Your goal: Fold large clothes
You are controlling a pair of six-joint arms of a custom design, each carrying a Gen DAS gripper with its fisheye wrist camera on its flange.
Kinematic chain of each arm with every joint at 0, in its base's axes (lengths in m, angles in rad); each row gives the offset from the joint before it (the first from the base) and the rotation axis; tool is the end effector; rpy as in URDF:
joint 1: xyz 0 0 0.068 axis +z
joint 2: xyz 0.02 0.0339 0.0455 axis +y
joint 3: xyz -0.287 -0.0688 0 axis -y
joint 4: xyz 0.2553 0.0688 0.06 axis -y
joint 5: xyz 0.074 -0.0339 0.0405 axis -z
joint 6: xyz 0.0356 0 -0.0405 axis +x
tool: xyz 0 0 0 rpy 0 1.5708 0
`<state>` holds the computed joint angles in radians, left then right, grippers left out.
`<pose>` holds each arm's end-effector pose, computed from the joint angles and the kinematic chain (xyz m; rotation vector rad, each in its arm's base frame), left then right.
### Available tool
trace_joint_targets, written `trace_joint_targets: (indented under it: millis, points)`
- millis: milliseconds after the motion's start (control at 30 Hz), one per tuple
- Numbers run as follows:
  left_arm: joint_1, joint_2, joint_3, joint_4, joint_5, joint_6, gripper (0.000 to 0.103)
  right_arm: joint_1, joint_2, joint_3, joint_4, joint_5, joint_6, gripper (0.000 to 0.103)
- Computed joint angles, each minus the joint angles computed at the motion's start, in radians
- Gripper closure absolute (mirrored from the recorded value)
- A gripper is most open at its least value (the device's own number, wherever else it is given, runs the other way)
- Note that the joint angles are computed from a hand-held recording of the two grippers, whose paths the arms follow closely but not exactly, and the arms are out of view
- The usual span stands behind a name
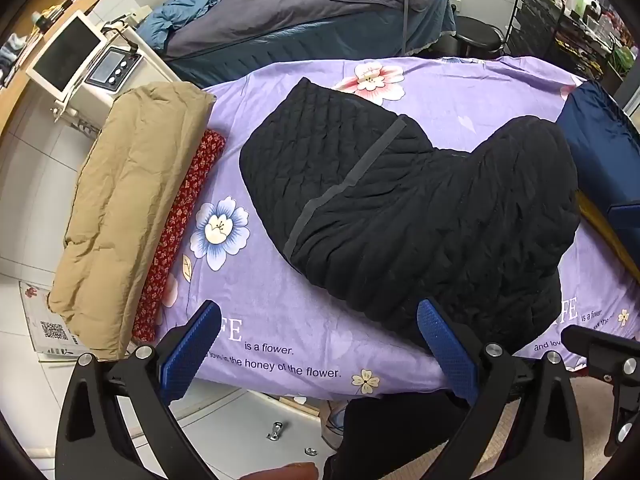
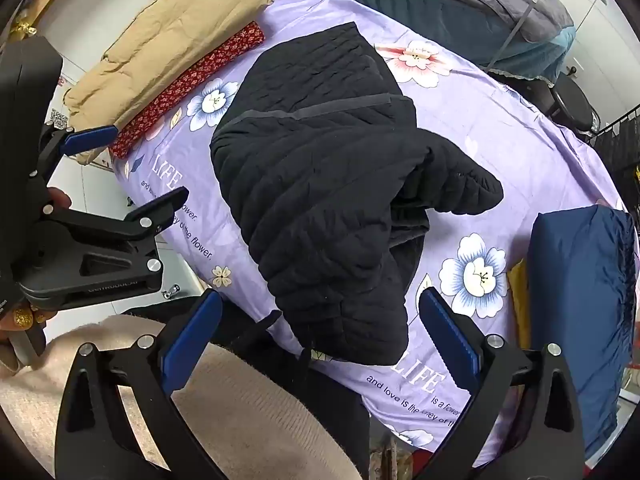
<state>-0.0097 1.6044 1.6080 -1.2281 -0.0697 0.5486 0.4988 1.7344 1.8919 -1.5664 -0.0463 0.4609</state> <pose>0.3219 -0.0006 0.3582 0.7598 2.7132 0.2259 0.2865 0.1579 0.3878 -0.0628 3.0137 0.1748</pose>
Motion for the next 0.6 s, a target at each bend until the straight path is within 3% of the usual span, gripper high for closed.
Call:
trace_joint_targets:
  millis: [267, 367, 600]
  points:
    - [0.000, 0.000, 0.002, -0.004, -0.004, 0.001, 0.007, 0.000, -0.015, -0.007, 0.012, 0.004, 0.012, 0.006]
    - [0.001, 0.000, 0.002, -0.005, -0.002, 0.000, 0.007, 0.019, -0.060, -0.093, 0.058, 0.008, 0.033, 0.006]
    - [0.008, -0.004, -0.004, -0.006, -0.001, 0.002, 0.007, 0.001, -0.028, -0.020, 0.013, -0.012, 0.021, 0.006]
